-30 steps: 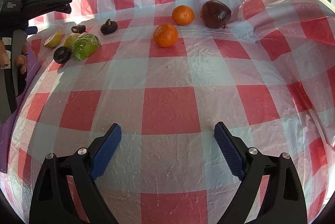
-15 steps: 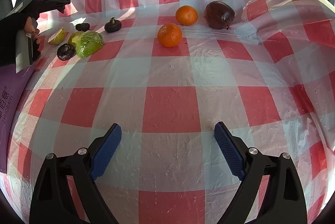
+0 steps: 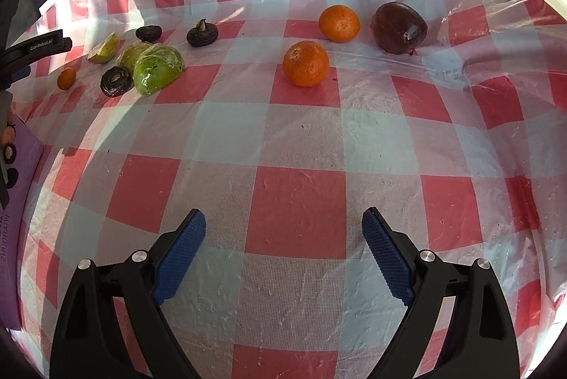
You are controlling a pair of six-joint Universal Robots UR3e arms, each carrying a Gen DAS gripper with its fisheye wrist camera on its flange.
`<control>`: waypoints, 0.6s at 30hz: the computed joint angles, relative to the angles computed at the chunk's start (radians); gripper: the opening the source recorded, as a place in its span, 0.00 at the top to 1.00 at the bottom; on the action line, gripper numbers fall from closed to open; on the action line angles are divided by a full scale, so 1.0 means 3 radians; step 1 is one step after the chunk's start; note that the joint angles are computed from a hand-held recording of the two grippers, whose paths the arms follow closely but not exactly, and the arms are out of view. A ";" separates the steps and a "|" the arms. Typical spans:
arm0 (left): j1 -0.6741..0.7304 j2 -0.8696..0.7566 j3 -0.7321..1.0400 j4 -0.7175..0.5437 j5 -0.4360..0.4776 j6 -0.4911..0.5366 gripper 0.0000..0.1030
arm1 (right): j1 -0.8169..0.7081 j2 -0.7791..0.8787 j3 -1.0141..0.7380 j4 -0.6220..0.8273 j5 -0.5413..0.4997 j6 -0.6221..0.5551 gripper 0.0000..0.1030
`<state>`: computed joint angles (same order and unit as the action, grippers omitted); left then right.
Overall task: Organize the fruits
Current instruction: 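Grasp the dark dried fig with the left gripper while the right gripper grasps an orange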
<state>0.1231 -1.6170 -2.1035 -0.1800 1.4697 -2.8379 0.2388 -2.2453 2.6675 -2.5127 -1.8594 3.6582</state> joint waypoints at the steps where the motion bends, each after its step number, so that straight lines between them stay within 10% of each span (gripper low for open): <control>1: -0.0100 -0.0036 -0.0036 0.0106 0.0052 -0.0011 0.02 | -0.0108 0.0013 0.0011 -0.0114 0.0018 -0.0055 0.16; 10: -0.0598 -0.0195 -0.0340 0.1279 0.0547 0.0393 0.02 | -0.0671 0.1396 -0.0303 -0.1300 0.0188 -0.0728 0.16; 13: -0.0488 0.0090 -0.0240 0.0454 -0.0064 0.0527 0.02 | -0.0919 0.1586 -0.0436 -0.1369 0.0368 -0.0815 0.17; 18: -0.0564 -0.0161 -0.0083 -0.0184 -0.0224 0.0531 0.02 | -0.1054 0.1802 -0.0586 -0.1499 0.0396 -0.0923 0.33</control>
